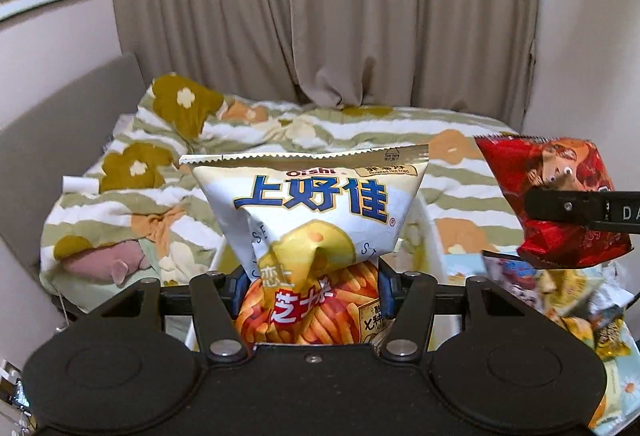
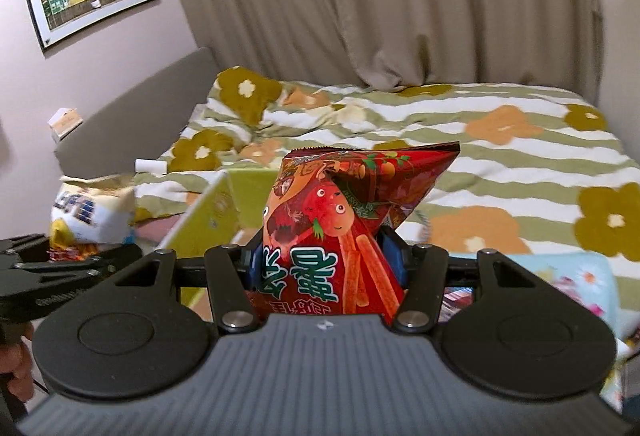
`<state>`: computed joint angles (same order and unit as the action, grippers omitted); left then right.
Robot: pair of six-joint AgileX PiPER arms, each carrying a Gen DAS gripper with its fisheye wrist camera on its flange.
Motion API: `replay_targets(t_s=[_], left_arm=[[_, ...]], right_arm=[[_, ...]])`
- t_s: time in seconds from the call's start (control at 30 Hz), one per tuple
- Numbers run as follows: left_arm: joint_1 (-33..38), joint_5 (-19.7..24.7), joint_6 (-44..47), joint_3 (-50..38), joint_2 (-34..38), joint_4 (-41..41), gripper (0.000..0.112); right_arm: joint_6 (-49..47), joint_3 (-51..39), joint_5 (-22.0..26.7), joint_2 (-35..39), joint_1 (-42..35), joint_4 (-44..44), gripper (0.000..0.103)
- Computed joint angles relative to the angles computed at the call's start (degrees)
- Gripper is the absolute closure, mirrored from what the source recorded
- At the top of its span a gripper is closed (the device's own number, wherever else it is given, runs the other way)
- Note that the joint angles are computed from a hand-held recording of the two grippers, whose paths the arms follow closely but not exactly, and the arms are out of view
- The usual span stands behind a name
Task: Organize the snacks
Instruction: 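Carry both bags into the yellow box and open both tools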
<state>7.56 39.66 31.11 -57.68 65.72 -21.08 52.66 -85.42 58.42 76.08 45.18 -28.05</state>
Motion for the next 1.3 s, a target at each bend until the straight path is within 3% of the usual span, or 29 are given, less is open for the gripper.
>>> replay_targets(t_s=[0.2,0.43,0.63,0.7,0.77,0.87,1.3], left_arm=[[2.7,1.4,5.4,-11.9,16.9,-1.3,0.051],[1.7,4.2,9.3,-24.8,33.4,-0.9,0.051],[0.3,8.3,12.5,-33.4,43.5,-1.6,0.049],[0.2,10.2,11.8,-37.0,46.8,-1.6,0.038],[0.5,9.5,12.4,-36.9,47.3,-2.7,0.024],[1.5,7.6,15.4,-35.2,46.2,-4.9,0.015],[5.7,6.8,14.7,-30.6,38.8,-5.4,0.013]], right_arm=[[-5.6,-15.2,-1.6,16.3,-4.1,5.3,0.032],[-7.6,-32.5,4.5,32.3,-6.9,9.3,0.032],[-5.4,-37.2,8.4,38.0,-8.0,8.8,0.032],[-4.3,-36.8,8.3,38.4,-8.1,8.6,0.032],[-3.7,-37.2,8.8,39.0,-8.1,8.1,0.032],[-3.7,-37.2,9.5,39.3,-8.1,7.1,0.032],[-10.4,-39.7,6.0,41.3,-9.6,12.1,0.029]])
